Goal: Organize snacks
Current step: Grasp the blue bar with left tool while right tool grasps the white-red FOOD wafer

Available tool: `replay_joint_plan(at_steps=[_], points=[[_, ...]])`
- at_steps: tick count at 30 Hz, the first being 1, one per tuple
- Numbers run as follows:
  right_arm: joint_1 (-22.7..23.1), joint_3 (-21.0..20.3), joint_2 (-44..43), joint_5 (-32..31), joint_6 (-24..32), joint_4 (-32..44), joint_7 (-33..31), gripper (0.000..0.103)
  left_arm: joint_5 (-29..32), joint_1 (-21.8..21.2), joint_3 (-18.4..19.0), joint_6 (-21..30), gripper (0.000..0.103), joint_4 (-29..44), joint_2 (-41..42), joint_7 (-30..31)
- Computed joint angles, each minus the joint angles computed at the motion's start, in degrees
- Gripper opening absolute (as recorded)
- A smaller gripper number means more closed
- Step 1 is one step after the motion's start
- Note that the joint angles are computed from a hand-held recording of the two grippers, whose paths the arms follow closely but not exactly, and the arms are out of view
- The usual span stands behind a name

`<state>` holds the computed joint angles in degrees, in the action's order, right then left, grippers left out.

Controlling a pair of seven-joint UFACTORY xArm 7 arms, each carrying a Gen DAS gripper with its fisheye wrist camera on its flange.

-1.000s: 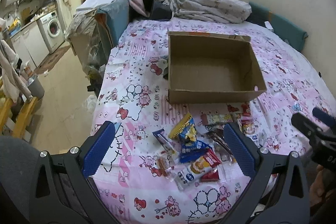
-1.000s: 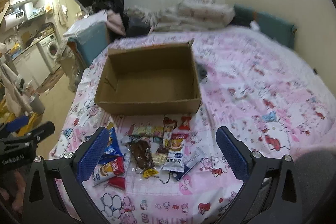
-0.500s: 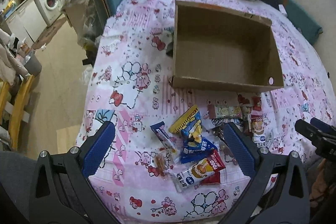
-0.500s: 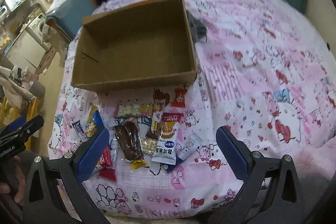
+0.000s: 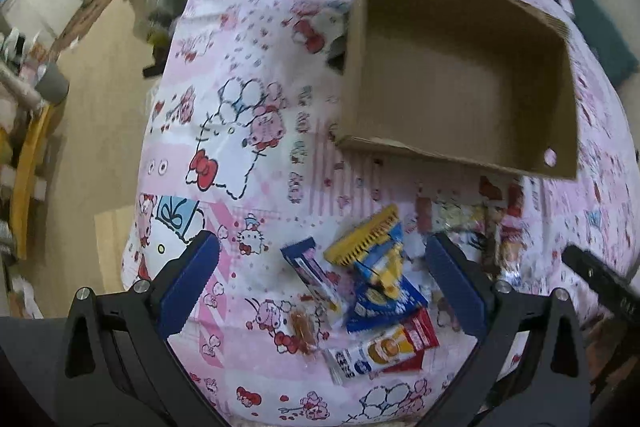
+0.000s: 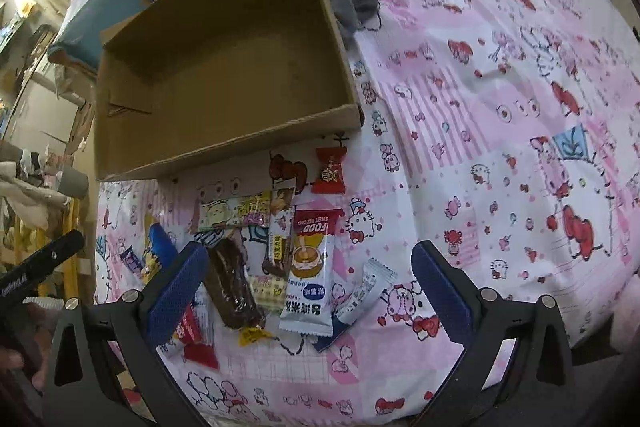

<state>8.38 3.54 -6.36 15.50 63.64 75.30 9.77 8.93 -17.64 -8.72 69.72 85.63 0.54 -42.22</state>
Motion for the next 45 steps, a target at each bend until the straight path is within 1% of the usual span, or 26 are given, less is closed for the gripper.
replay_joint_plan(at_steps=[4, 7, 9, 10, 11, 12, 13, 14, 15, 17, 18, 19, 21, 25, 28, 29, 30, 31, 32, 33, 34, 39, 41, 43, 44, 45], points=[[-0.1, -0.3, 0.8, 1.9, -0.1, -0.7, 0.3, 0.103, -3.9, 1.0, 0.9, 1.7, 0.102, 0.0, 2.0, 0.2], [-0.1, -0.1, 0.9, 1.6, -0.6, -1.1, 0.4, 0.103, -4.0, 0.9, 0.9, 2.2, 0.102, -2.0, 2.1, 0.7], [-0.1, 0.0, 0.9, 1.3, -0.8, -1.3, 0.5, 0.103, -6.0, 1.4, 1.3, 1.5, 0.091, -5.4, 0.4, -1.8], [-0.1, -0.1, 0.9, 1.4, -1.0, -1.4, 0.4, 0.103, -7.4, 1.7, 1.4, 1.3, 0.089, -7.0, -0.5, -2.9], [-0.1, -0.1, 0.9, 1.5, -1.0, -1.4, 0.4, 0.103, -8.4, 2.0, 1.5, 1.2, 0.082, -8.2, -1.1, -3.6], [-0.1, -0.1, 0.9, 1.5, -1.1, -1.5, 0.4, 0.103, -10.1, 2.2, 1.6, 1.5, 0.073, -9.4, -1.3, -3.7], [-0.1, -0.1, 1.0, 1.5, -1.2, -1.4, 0.4, 0.103, -11.7, 2.4, 1.6, 1.8, 0.067, -9.7, -0.9, -3.0], [-0.1, -0.1, 1.1, 1.7, -1.2, -1.4, 0.4, 0.103, -12.9, 2.6, 1.6, 1.7, 0.055, -9.7, -0.6, -2.2], [-0.2, -0.2, 1.2, 2.0, -1.1, -1.3, 0.4, 0.103, -14.1, 2.6, 1.5, 1.5, 0.049, -9.7, -0.1, -1.2], [-0.2, -0.2, 1.4, 2.3, -1.2, -1.1, 0.4, 0.103, -12.9, 2.2, 1.1, 1.1, 0.047, -8.9, 1.0, -0.5], [-0.2, -0.1, 1.4, 2.2, -1.2, -1.1, 0.4, 0.103, -12.1, 2.0, 0.9, 1.1, 0.039, -8.5, 1.6, -0.2], [-0.2, -0.1, 1.4, 2.1, -1.4, -1.1, 0.4, 0.103, -12.0, 1.8, 0.8, 1.0, 0.034, -8.3, 2.1, 0.2], [-0.3, -0.2, 1.2, 2.3, -1.4, -1.3, 0.4, 0.103, -12.3, 1.5, 0.6, 1.1, 0.013, -7.7, 3.0, 1.5], [-0.8, -0.9, 0.9, 4.2, -0.6, -1.9, 0.8, 0.103, -9.4, 0.8, 0.7, 2.7, 0.013, -5.8, 3.4, 0.6], [-1.2, -1.4, 1.3, 7.0, 0.6, -2.1, 0.7, 0.103, -11.1, 1.2, 1.0, 1.4, 0.013, -5.4, 2.4, 0.6], [-1.3, -1.5, 1.8, 7.9, 1.4, -1.8, 0.4, 0.1, -10.9, 1.2, 1.0, 1.3, 0.013, -5.4, 2.0, 0.3], [-1.3, -1.4, 2.1, 8.5, 1.9, -1.6, 0.1, 0.088, -10.4, 1.2, 1.0, 1.2, 0.013, -5.1, 1.4, 0.1], [-1.3, -1.4, 2.9, 9.5, 3.2, -0.9, -0.8, 0.079, -10.0, 1.2, 1.0, 1.5, 0.013, -5.0, 1.1, 0.0], [-1.2, -1.3, 3.7, 10.4, 4.7, -0.1, -1.8, 0.067, -9.8, 1.3, 1.0, 1.7, 0.013, -4.8, 0.6, -0.2], [-1.2, -1.1, 4.0, 10.8, 5.3, 0.1, -2.5, 0.062, -9.7, 1.4, 1.0, 2.2, 0.013, -4.4, 0.1, -0.4], [-0.9, -0.7, 4.4, 10.6, 6.0, 0.4, -3.3, 0.061, -9.4, 1.3, 0.9, 2.9, 0.013, -3.8, -0.1, -0.7], [0.8, 1.3, 6.3, 2.9, 8.9, 2.1, -2.6, 0.06, -9.9, 1.3, 0.6, 4.1, 0.013, -2.3, -0.1, -0.6], [1.3, 1.7, 7.0, 0.1, 9.8, 2.3, -1.1, 0.06, -11.4, 1.8, 1.1, 2.1, 0.013, -5.5, -1.5, 0.0], [1.9, 2.0, 7.3, -1.6, 10.3, 2.3, -1.1, 0.06, -12.1, 1.9, 1.0, 1.9, 0.013, -6.1, -1.9, -0.1], [2.1, 2.1, 7.6, -2.5, 10.2, 2.4, -1.3, 0.058, -12.3, 2.4, 1.4, 0.4, 0.013, -7.3, -1.7, 1.0], [2.3, 2.2, 7.7, -2.9, 10.3, 2.4, -1.7, 0.051, -11.9, 2.3, 1.2, 0.3, 0.013, -7.0, -1.9, 0.9]])
